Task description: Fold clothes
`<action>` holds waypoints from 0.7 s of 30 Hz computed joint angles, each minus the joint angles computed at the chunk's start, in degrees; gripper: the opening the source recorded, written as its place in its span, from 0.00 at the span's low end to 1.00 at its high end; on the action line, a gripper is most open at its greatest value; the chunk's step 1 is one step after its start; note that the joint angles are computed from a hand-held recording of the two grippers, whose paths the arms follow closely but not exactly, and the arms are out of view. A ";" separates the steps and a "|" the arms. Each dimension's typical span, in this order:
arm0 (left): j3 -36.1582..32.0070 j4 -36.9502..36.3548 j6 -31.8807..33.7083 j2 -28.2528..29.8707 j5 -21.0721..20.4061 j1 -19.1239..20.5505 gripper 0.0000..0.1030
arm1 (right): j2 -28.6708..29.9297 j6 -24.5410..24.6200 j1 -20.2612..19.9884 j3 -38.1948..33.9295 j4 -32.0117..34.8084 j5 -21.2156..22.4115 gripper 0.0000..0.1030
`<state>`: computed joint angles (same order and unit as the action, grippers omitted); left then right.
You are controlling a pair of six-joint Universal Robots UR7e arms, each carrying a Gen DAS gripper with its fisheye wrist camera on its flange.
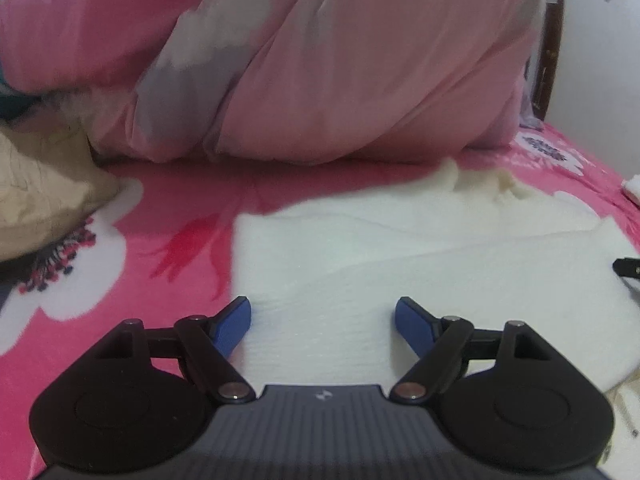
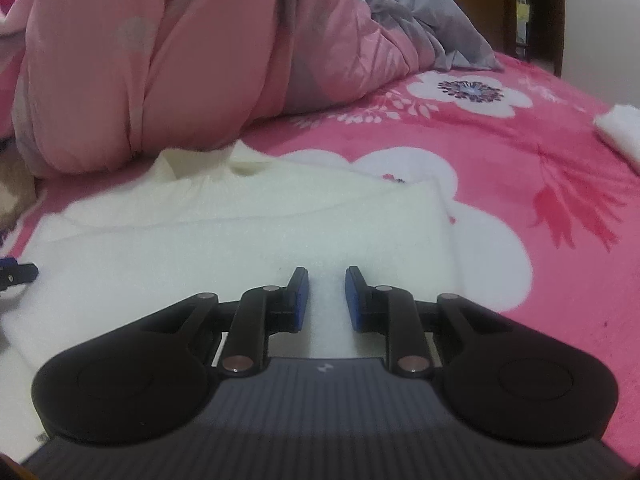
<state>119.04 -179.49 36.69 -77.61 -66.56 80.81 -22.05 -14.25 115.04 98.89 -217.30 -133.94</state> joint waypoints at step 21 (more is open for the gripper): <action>-8.21 0.93 -0.41 10.89 0.43 -6.19 0.77 | 0.98 16.48 -2.30 -23.64 30.48 10.79 0.27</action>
<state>110.83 -178.56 36.28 -66.72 -66.13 74.62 -21.07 2.24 112.73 75.25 -186.82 -123.16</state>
